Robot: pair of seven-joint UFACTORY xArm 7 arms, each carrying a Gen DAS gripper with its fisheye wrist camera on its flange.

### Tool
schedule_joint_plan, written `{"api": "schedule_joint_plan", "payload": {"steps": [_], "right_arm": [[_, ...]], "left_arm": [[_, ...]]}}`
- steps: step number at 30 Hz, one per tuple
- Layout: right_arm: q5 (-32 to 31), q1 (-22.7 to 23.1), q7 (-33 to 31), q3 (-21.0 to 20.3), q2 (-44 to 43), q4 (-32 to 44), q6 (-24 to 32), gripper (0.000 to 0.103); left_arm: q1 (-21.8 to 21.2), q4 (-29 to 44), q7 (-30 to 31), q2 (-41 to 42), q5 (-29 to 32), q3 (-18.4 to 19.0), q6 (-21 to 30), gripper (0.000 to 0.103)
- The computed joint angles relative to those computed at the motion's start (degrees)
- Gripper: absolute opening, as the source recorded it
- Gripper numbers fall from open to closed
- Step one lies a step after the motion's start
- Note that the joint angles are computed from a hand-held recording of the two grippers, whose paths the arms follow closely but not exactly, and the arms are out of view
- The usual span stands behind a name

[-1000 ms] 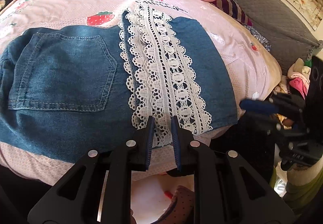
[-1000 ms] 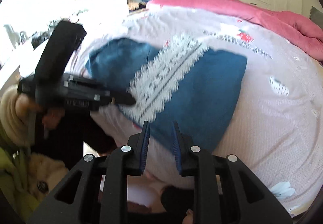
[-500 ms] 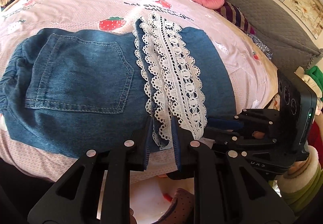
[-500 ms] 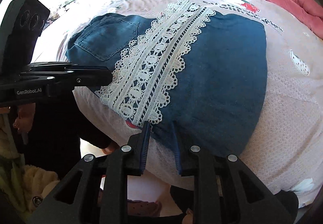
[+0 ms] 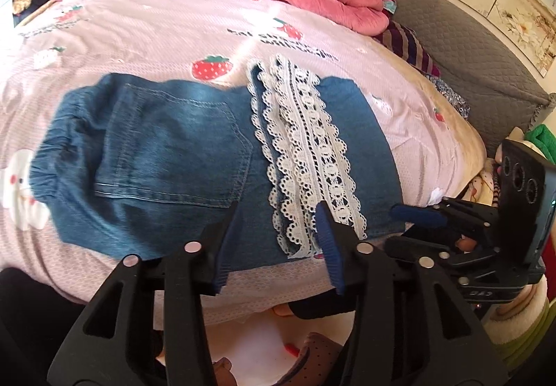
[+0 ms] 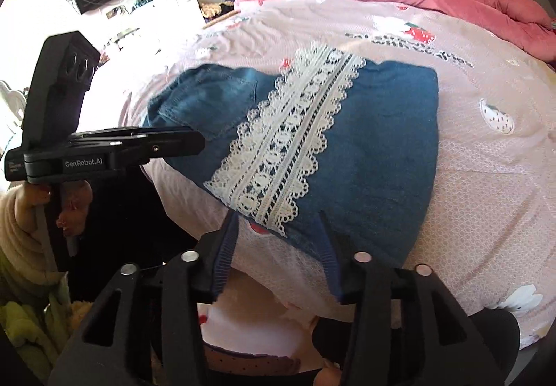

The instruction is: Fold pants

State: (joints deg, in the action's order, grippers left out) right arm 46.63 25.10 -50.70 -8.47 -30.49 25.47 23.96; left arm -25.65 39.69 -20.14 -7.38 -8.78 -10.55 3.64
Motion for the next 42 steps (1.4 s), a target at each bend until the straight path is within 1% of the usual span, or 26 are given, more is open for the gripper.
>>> {"api": "schedule_joint_plan", "payload": {"steps": [2,3,4,5,7,8,13,16,21,23,25,26,29,31,33,36,38,41,42], "right_arm": [[0.49,0.08,-0.09,-0.06,-0.09,0.53,-0.50,0.054],[0.67,0.08,0.05,0.01,-0.41,0.57,-0.85,0.056],[0.73,0.06,0.32,0.09,-0.70,0.62,-1.17,0.060],[0.61,-0.03,0.65,0.12,-1.06,0.57,-1.30,0.061],[0.35,-0.09,1.52,0.17,-1.17,1.05,-1.60,0.067],[0.10,-0.11,1.88,0.24,-1.23,1.19,-1.92,0.069],[-0.65,1.32,2.81,0.27,0.22,3.42,-3.82,0.078],[-0.95,2.47,2.98,0.60,2.11,5.49,-4.37,0.083],[-1.16,3.91,2.40,2.27,7.54,11.19,-4.48,0.085],[-0.69,4.17,1.56,3.19,10.04,13.82,-3.89,0.086],[-1.13,3.64,1.48,4.91,13.54,17.47,-2.86,0.087],[-0.79,3.34,0.98,5.65,14.84,18.88,-2.52,0.087],[-0.92,1.89,1.22,8.28,20.20,24.72,-0.33,0.088],[-1.21,0.83,1.66,9.95,23.18,27.92,1.13,0.088],[-2.82,-0.26,2.70,11.85,26.57,31.60,2.36,0.088],[-6.30,-1.92,5.15,14.56,31.02,36.17,3.78,0.089],[-8.73,-3.02,7.15,16.10,34.25,39.70,5.74,0.089],[-13.87,-3.90,11.04,18.22,39.29,45.14,7.35,0.089],[-15.81,-4.02,12.36,18.79,40.77,46.77,7.65,0.089]], "left_arm": [[2.45,-0.74,-3.37,-1.20,3.47,-1.65,-0.12,0.049],[3.68,-1.12,-5.16,-1.83,5.22,-2.46,-0.15,0.050],[3.81,-1.35,-5.69,-2.24,5.71,-2.35,-0.05,0.053],[3.81,-1.55,-5.99,-2.48,5.99,-2.13,-0.05,0.055],[4.90,-2.21,-7.89,-3.21,7.47,-2.60,-0.10,0.059],[5.05,-2.56,-8.41,-3.57,7.75,-2.51,-0.10,0.063],[5.83,-4.69,-9.98,-5.72,8.69,-1.96,-0.61,0.073],[8.08,-6.41,-11.88,-7.55,10.31,-2.95,-0.99,0.079],[9.47,-9.54,-13.36,-10.37,10.21,-1.92,-1.69,0.085],[8.75,-10.78,-12.96,-11.20,9.17,-0.19,-2.15,0.087],[8.87,-11.92,-12.99,-11.81,8.41,0.62,-2.53,0.089],[7.79,-12.49,-12.29,-11.88,7.57,2.09,-2.84,0.089],[1.28,-13.51,-8.53,-11.28,2.83,9.32,-3.93,0.090],[-1.10,-13.73,-6.53,-10.74,0.40,11.95,-4.68,0.090],[-4.78,-14.21,-4.17,-10.40,-2.29,15.49,-5.96,0.091],[-13.36,-14.90,-0.94,-9.94,-6.13,23.68,-9.16,0.091],[-16.08,-14.94,-0.60,-9.38,-6.44,26.36,-10.45,0.091],[-23.82,-14.70,-0.91,-8.79,-5.30,34.50,-12.35,0.091],[-25.71,-14.65,-1.35,-8.65,-4.53,36.59,-12.80,0.091]]}}
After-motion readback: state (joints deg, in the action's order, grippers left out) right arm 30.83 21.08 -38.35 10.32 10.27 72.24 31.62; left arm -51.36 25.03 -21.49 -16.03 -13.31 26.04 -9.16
